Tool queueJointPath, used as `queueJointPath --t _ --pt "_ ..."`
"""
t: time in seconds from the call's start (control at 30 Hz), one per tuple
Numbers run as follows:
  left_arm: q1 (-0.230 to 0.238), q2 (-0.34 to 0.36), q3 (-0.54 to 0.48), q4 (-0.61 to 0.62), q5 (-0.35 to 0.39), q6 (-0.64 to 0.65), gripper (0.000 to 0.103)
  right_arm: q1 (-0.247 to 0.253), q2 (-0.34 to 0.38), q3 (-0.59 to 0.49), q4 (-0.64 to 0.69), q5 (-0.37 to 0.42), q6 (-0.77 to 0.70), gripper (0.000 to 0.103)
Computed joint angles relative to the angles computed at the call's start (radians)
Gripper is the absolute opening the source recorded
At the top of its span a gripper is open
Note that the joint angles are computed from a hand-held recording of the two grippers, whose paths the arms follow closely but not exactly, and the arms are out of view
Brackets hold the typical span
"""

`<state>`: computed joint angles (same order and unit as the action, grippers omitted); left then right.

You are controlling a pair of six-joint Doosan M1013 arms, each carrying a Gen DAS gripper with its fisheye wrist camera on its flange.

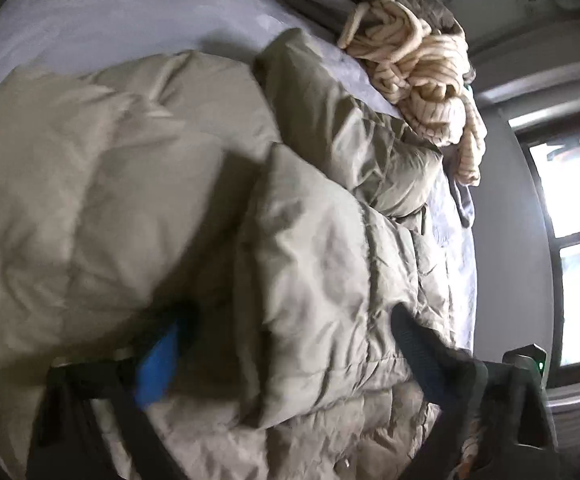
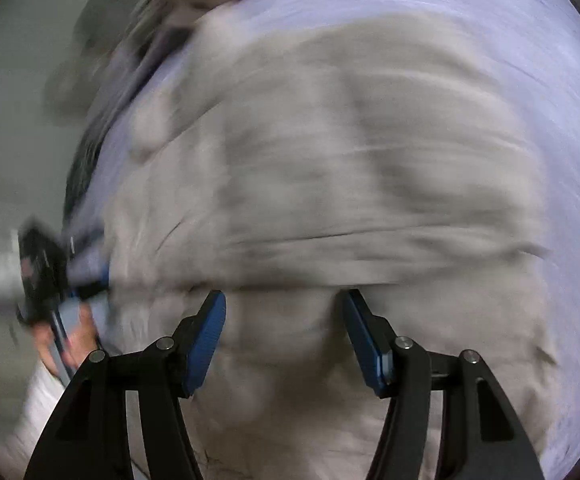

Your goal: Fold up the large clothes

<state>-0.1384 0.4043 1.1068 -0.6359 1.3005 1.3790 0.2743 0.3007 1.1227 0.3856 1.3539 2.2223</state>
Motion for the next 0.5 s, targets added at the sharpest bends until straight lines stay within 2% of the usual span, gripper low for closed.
queueJointPath --t 0.03,0.07,0.1,0.13,0.17,0.2,0.23,0.33,0.43,0.5 --pt "-0.008 0.011 -0.017 0.002 0.022 0.001 0.051 -0.018 -0.023 0.036 0.01 -0.043 0.038 0.065" --pt "-0.011 0.016 -0.024 0.009 0.038 0.001 0.021 -0.039 -0.047 0.075 0.017 -0.094 0.084 0.065" --pt "-0.019 0.022 -0.037 0.025 0.055 -0.001 0.013 -0.058 -0.066 0.106 0.017 -0.139 0.132 0.065" --pt "-0.025 0.018 -0.039 0.048 0.046 -0.001 0.013 -0.073 -0.078 0.128 0.015 -0.179 0.173 0.064" --pt "-0.03 0.008 -0.036 0.071 0.031 0.005 0.012 -0.084 -0.084 0.142 0.017 -0.208 0.198 0.053" --pt "-0.035 -0.003 -0.031 0.093 0.011 0.013 0.012 -0.095 -0.085 0.149 0.017 -0.229 0.224 0.033" --pt "-0.038 -0.018 -0.024 0.117 -0.011 0.02 0.012 -0.102 -0.077 0.138 0.011 -0.226 0.237 0.004" --pt "-0.038 -0.056 0.01 0.205 -0.045 0.029 0.012 -0.096 -0.054 0.084 -0.018 -0.213 0.168 0.004" --pt "-0.033 -0.054 0.027 0.249 -0.009 0.01 0.012 -0.066 -0.024 0.03 -0.072 -0.149 0.049 0.004" --pt "-0.036 -0.058 0.05 0.271 -0.017 0.018 0.012 -0.049 -0.009 0.019 -0.095 -0.107 0.025 0.004"
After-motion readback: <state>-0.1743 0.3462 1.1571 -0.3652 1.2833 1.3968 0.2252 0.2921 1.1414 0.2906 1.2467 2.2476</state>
